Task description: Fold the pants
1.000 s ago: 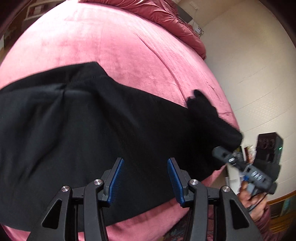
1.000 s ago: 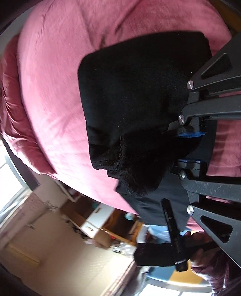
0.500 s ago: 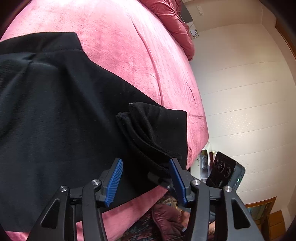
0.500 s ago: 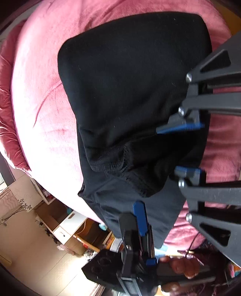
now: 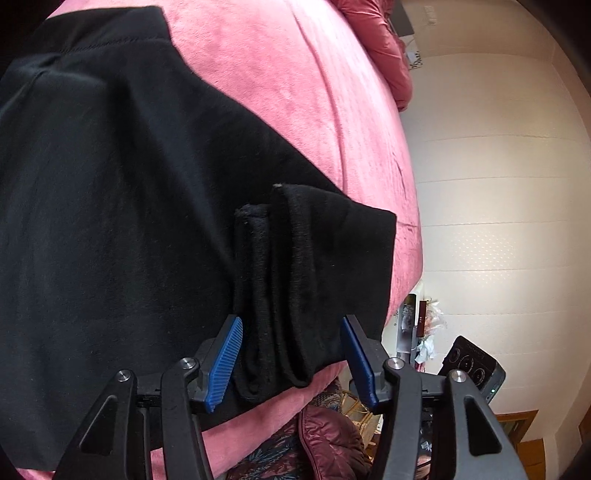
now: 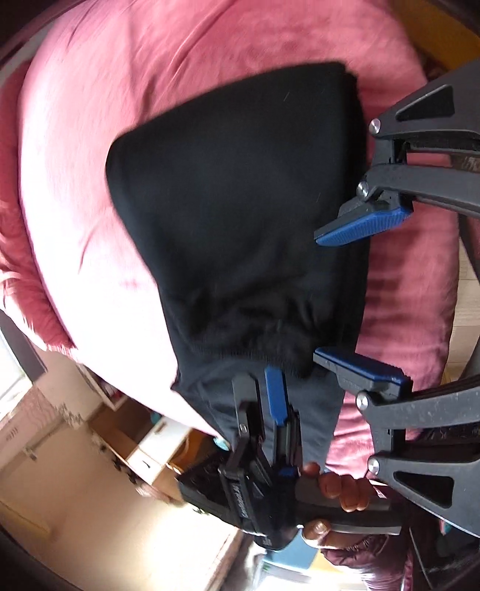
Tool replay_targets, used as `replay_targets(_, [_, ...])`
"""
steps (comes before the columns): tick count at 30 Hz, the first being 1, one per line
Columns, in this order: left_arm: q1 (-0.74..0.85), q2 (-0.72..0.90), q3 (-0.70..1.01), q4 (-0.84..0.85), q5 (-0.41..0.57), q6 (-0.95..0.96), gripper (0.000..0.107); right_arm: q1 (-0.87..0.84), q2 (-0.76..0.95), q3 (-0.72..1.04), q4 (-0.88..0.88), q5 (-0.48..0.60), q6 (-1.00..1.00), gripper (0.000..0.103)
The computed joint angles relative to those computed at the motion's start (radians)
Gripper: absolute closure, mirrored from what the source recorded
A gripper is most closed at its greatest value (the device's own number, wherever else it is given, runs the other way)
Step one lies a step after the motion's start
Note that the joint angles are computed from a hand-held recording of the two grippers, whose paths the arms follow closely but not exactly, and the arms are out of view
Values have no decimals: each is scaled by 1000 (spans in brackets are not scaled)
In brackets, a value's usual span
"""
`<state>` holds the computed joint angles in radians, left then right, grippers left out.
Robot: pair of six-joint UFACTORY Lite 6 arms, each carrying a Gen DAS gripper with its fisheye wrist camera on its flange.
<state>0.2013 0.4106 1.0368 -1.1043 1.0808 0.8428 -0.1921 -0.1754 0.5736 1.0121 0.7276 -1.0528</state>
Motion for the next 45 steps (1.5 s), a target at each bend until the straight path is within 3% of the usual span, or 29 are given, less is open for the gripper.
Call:
replay_targets(2, [1,-14,-10,1,0,-3,53,-39,-20,-15,-27,3,17,60])
replay_targets(8, [-19,-94,-38,43,-33,-43,53,-66,-105,-58,-69,53,31,60])
replay_targets(13, [1,-170,-93,62,-75,-59,53,40,-177,-83,-72,31,27,60])
replay_targets(21, [62,-173,-112,60,-65,-57,53,423,-32,5,-99,-252,148,61])
replay_targets(22, [70,-168,-113,64,-62,-56,53,459,-7,18,-153,-296,211,67])
replay_targets(23, [73,-167,-117,65,-59,-53,53,494,12,28,-213,-341,284,90])
replay_targets(27, [77,-156,-122,65,-34,-30,53,468,-16,13,-155,-328,227,103])
replay_targets(30, [68,-136,-119,44,-7,-8,53,432,-94,-13,-77,-244,128,103])
replay_targets(33, [33,-123,-106,39,-10,-31,53,502,-93,-21,-167,-294,219,103])
replay_targets(37, [28,-137,-109,44,-16,-31,53,438,-94,-32,-84,-270,156,101])
replay_targets(42, [59,-150,-131,40,-16,-12,53,438,-54,-5,-88,-285,151,68])
replay_targets(45, [76,-153,-127,55,-10,-5,53,492,-13,17,-119,-336,180,68])
